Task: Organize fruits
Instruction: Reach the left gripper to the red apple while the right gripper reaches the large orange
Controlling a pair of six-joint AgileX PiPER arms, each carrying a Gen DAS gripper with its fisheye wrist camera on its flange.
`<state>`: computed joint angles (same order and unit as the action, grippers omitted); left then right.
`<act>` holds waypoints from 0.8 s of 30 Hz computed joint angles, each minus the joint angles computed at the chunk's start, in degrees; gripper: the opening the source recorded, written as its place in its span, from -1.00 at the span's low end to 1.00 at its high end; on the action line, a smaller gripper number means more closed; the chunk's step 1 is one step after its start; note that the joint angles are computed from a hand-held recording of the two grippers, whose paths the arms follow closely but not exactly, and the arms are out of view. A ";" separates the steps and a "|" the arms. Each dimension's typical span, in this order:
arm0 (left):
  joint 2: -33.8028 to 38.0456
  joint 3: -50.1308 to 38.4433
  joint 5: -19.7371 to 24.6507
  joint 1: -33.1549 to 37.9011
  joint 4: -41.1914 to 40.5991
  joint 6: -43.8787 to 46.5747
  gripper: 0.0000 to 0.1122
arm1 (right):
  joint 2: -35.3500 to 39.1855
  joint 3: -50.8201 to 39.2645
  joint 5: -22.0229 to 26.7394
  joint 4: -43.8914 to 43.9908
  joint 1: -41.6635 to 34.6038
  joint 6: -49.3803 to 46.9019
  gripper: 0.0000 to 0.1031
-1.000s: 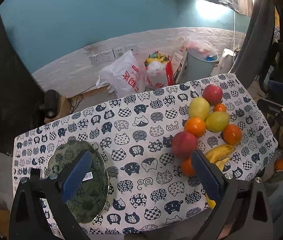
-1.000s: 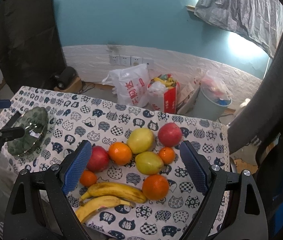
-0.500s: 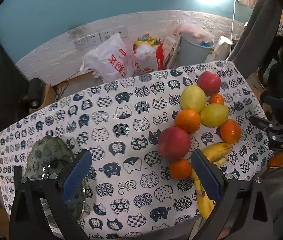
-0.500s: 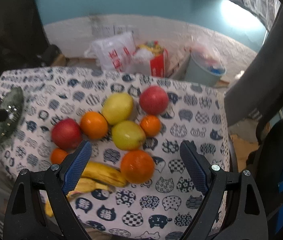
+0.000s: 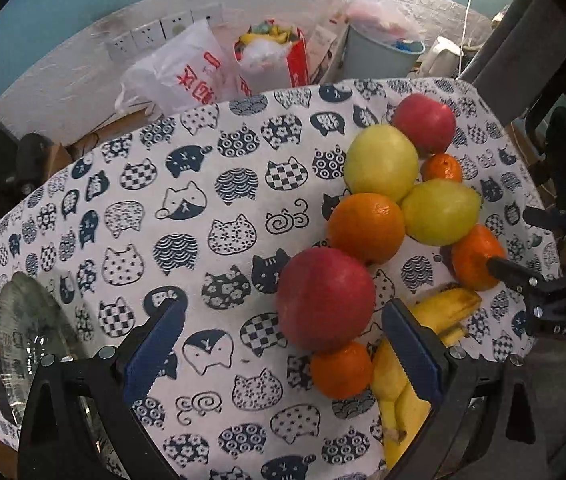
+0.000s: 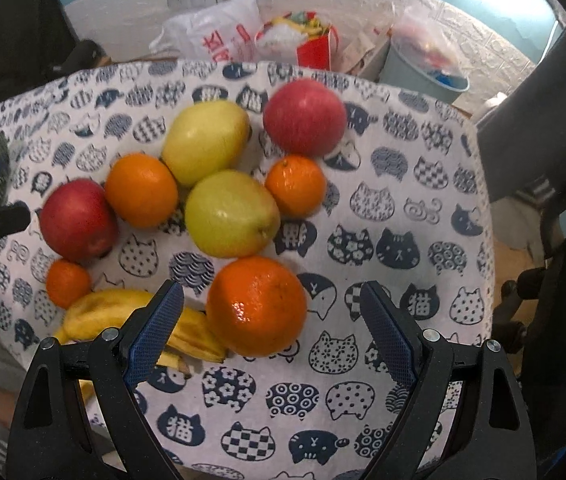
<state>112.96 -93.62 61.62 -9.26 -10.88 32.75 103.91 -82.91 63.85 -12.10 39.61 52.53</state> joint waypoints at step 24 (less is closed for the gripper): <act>8.56 -1.84 0.02 -4.04 -0.16 1.72 0.24 | 3.00 7.27 -12.19 10.18 -4.50 -9.36 0.34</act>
